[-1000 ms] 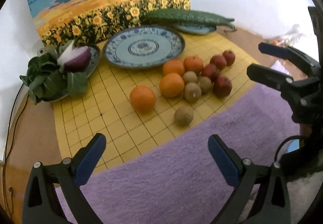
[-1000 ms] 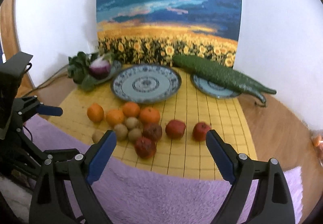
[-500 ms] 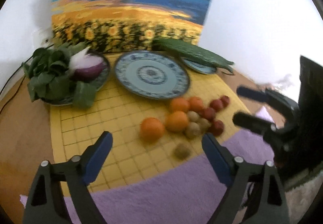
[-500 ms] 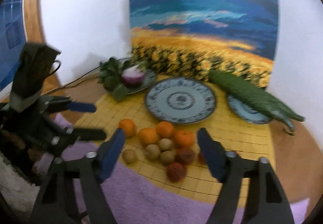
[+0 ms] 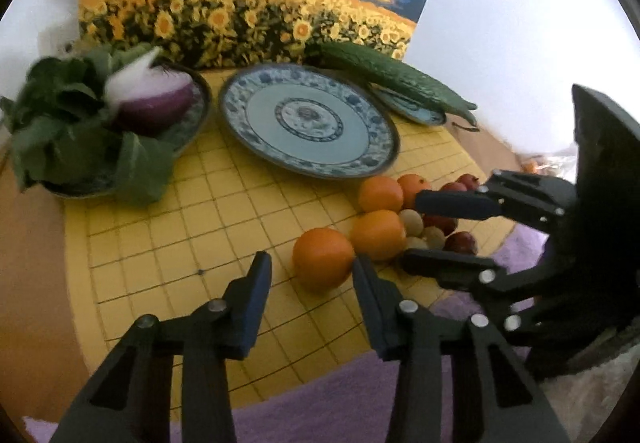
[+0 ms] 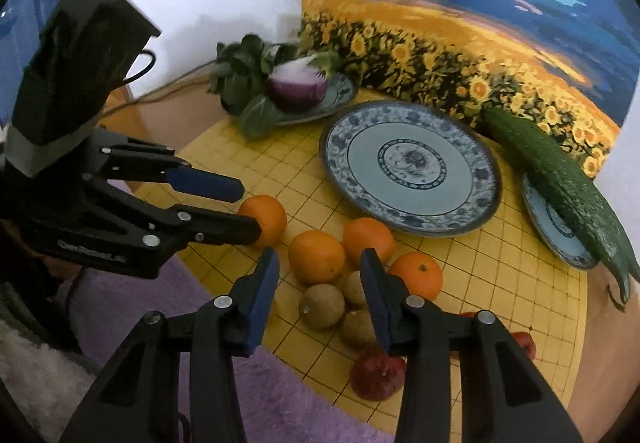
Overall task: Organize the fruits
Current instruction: 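Move the left tool toward an orange while the right tool approaches another orange, then close the left tool on an orange while the right tool grasps another orange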
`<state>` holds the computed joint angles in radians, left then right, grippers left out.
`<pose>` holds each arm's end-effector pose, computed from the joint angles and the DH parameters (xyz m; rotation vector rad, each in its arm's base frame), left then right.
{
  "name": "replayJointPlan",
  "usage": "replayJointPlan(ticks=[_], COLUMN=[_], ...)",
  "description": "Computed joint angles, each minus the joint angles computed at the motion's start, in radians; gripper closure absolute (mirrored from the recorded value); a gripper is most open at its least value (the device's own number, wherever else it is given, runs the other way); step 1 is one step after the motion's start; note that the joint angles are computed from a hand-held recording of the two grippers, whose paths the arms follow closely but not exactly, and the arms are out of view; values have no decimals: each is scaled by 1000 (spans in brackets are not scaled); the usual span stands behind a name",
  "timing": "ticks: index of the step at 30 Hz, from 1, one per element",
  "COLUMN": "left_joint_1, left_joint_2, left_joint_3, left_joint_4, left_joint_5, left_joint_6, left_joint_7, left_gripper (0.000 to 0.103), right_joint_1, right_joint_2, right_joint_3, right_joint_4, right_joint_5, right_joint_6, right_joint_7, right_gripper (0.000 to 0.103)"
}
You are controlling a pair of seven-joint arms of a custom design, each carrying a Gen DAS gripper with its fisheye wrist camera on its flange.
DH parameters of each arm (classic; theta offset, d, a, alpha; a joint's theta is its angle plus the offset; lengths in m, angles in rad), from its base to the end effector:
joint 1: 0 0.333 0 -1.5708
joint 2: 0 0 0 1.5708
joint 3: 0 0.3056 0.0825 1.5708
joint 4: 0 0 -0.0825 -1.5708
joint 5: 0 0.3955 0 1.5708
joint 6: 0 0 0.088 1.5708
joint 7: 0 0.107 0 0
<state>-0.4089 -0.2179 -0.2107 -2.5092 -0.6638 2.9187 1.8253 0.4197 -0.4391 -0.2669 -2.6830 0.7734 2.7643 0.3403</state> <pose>0.4220 -0.2550 0.4047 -1.7299 2.2992 -0.9940 0.4282 0.0393 0.3945 -2.2463 1.0208 -0.3626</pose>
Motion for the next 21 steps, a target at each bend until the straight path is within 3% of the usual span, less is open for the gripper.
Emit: replayJointPlan(ticks=[5,9,13,21], left_joint_1=[-36,-22,-4,21], left_joint_2=[25,41,45,45], left_joint_3=[44,39,27,-1], left_joint_4=[35,62,69,68], left_joint_5=[-140,-241,-307,-292], left_joint_6=[-40,-73,-91,-90], left_joint_7=[140,208,250,230], left_gripper=[60,65,67,68], right_joint_1=[-7,-3,1,-14], right_joint_2=[37,44,48,40], right_joint_3=[16,28,33,46], right_joint_4=[24,24,20,9], right_joint_5=[-5,0,11,-26], right_joint_6=[-13,-6,15,20], right_joint_7=[-5,-36,-49,-6], right_gripper=[60,60,68,69])
